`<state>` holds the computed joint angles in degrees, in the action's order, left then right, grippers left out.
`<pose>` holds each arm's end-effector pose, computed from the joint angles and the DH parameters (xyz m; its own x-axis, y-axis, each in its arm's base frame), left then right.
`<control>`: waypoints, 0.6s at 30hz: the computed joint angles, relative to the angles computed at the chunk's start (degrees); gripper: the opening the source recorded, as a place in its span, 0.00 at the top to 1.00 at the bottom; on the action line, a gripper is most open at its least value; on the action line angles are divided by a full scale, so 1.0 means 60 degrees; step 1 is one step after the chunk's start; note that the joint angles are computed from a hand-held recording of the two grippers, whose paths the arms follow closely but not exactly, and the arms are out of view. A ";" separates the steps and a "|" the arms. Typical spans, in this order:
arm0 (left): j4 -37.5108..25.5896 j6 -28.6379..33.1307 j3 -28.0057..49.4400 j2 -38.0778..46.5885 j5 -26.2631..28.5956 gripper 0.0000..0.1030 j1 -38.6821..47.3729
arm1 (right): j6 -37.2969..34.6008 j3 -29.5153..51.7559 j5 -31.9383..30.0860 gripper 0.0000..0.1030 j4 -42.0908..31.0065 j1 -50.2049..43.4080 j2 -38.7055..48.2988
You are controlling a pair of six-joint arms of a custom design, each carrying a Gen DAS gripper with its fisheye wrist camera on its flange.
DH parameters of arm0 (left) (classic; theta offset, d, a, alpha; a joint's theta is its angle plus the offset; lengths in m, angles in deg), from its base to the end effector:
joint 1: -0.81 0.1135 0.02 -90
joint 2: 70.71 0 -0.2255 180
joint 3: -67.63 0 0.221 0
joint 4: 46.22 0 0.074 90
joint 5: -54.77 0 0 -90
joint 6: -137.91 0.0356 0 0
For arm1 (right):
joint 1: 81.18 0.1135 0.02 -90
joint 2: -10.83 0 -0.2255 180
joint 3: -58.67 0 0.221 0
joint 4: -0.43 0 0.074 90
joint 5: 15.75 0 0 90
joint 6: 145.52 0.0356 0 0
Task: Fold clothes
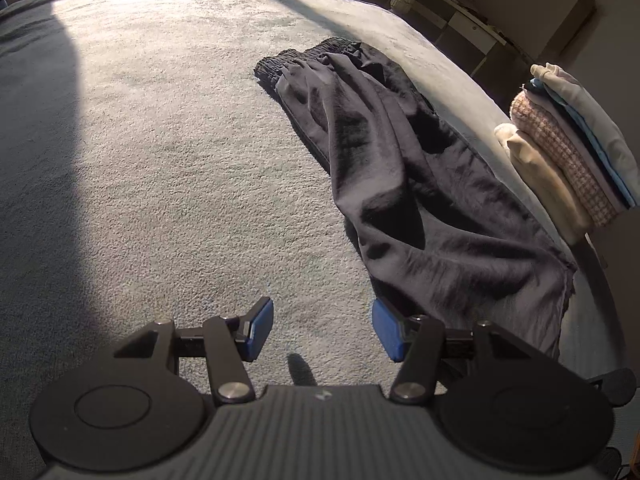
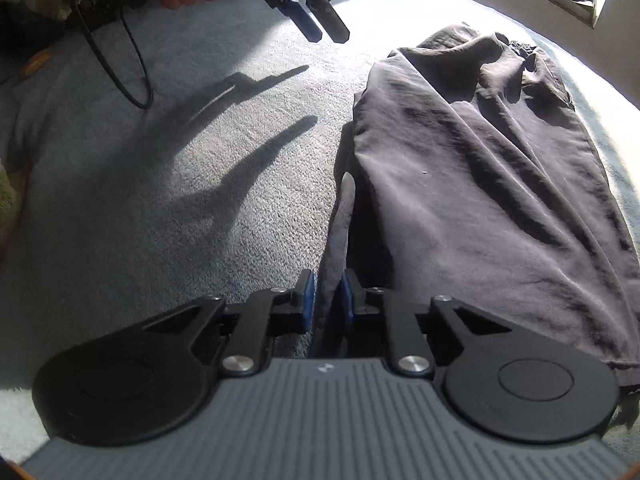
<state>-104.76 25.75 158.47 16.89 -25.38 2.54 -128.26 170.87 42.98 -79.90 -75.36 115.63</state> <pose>0.2933 0.0028 0.2616 -0.7866 -0.3956 -0.4742 -0.2474 0.9054 -0.3450 0.3239 0.0516 0.2602 -0.0546 -0.8260 -0.5610 -0.9789 0.1551 -0.1331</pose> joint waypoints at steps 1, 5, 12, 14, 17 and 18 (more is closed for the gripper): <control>-0.0058 0.0017 0.0013 -0.0022 -0.0039 0.46 -0.0048 | -0.0210 -0.0355 0.0019 1.00 0.0307 -0.0027 -0.0256; -0.0159 0.0100 -0.0032 -0.0046 -0.0150 0.46 -0.0257 | -0.0597 0.0024 -0.0292 1.00 -0.0221 -0.0221 -0.0221; -0.0277 0.0179 0.0122 0.0228 -0.0257 0.46 -0.0650 | -0.0407 0.1054 -0.0666 0.97 -0.1326 -0.0671 0.0446; -0.0334 0.0261 0.0096 0.0191 -0.0290 0.46 -0.0777 | -0.0606 0.1986 -0.1252 0.96 -0.2293 -0.1007 0.0783; -0.0413 0.0336 0.0061 0.0173 -0.0287 0.46 -0.0902 | -0.0526 0.2486 -0.1655 0.95 -0.2400 -0.1258 0.0778; -0.0415 0.0341 0.0049 0.0181 -0.0296 0.46 -0.0928 | -0.0386 0.2451 -0.1662 0.94 -0.2157 -0.1249 0.0729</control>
<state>-107.25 27.79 158.76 17.98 -27.16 -3.03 -130.57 185.58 33.00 -92.85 -82.86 120.00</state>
